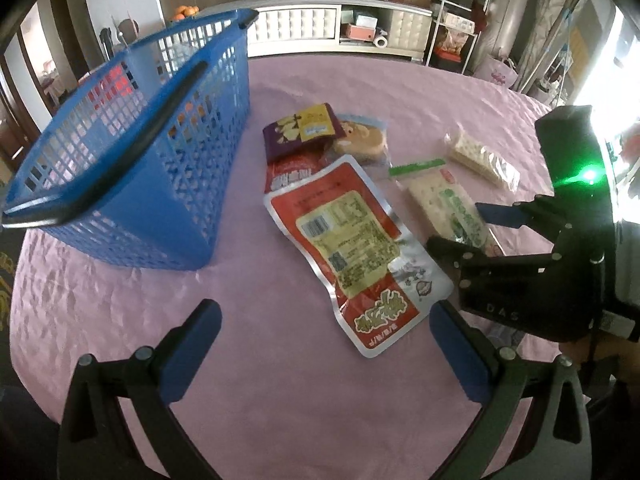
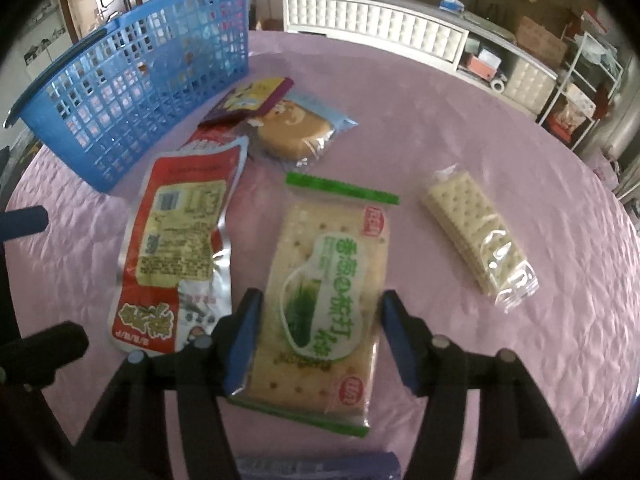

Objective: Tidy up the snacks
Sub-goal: 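Close the right tool on the green-labelled cracker pack, then grasp the plain cracker pack with the left tool while the right tool lifts the green pack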

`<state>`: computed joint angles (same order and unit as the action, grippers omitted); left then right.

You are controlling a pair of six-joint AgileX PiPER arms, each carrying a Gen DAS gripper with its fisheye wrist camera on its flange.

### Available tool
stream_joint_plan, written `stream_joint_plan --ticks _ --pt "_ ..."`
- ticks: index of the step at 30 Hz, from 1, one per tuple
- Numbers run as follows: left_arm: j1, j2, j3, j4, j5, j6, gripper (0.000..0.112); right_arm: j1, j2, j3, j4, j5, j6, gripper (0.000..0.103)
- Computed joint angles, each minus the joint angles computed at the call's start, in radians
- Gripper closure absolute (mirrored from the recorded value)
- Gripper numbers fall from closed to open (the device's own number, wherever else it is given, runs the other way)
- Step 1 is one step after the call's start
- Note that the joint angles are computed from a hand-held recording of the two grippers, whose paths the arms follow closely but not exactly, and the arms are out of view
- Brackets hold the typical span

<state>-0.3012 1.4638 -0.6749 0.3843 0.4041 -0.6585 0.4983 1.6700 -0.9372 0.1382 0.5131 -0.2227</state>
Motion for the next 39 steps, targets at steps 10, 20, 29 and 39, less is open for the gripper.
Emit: stream_joint_plan --ticks 10,20,29,39 --pt "-0.008 0.017 -0.132 -0.082 0.054 0.139 0.009 -0.197 -0.14 0.026 0.292 0.028 -0.288 0.044" --pt "-0.021 0.251 -0.501 -0.313 0.192 0.39 0.009 -0.481 -0.148 -0.032 0.303 0.052 -0.261 0.043" --pt "-0.048 0.585 -0.928 -0.46 0.436 0.296 0.009 -0.583 -0.063 -0.109 0.344 0.071 -0.231 0.044" --pt "-0.093 0.859 -1.277 -0.435 0.548 0.058 0.009 -0.651 -0.005 -0.147 0.368 0.105 -0.223 0.043"
